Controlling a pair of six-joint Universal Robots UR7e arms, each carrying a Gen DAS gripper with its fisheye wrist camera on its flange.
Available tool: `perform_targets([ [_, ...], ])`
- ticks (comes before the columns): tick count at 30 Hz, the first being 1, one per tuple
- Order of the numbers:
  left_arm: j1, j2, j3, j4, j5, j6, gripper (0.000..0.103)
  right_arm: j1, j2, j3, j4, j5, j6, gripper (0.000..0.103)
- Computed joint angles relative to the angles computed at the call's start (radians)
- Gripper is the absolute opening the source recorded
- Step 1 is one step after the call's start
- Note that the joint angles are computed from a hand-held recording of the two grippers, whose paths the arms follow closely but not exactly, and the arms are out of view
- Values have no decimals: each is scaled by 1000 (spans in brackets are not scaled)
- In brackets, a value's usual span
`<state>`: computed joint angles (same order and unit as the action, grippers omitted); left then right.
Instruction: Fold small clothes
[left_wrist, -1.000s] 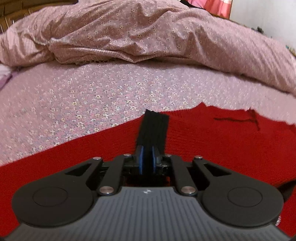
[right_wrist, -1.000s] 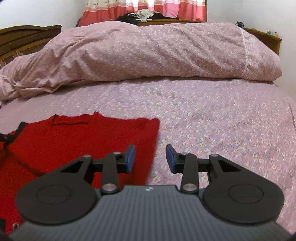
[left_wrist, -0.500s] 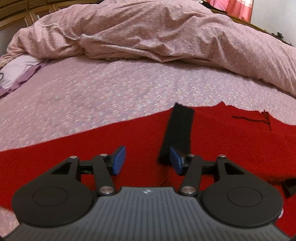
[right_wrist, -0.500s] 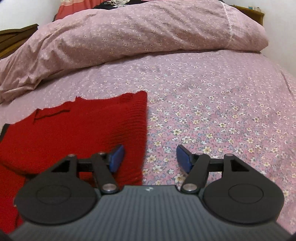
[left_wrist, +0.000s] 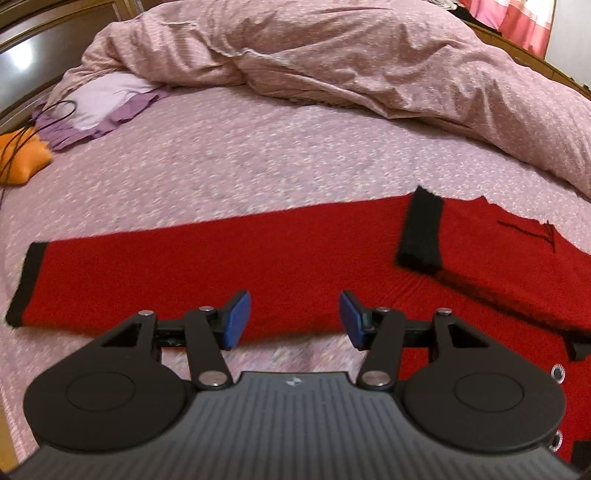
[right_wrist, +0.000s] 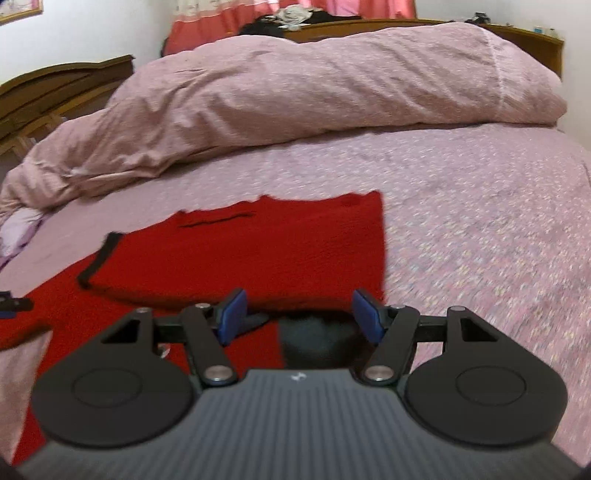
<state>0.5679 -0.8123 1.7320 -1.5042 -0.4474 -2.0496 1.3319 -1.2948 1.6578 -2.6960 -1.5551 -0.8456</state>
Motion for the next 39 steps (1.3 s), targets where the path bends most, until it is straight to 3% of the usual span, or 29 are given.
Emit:
perform_targets([
  [12,-67,-70,100,120,-101,-233,60,-5,-130,151,67,-18,-5,66],
  [20,-81,-123,170,149,-144,-350,60,3,-160,205,79,-51,17,66],
  [27,-59,-182,242,159,-138,-516,60,24,-155,231,37,-119,46,66],
  [39,-28,-232,307,69,-96,-553,61,38,-128,236,-2,-193,83,66],
])
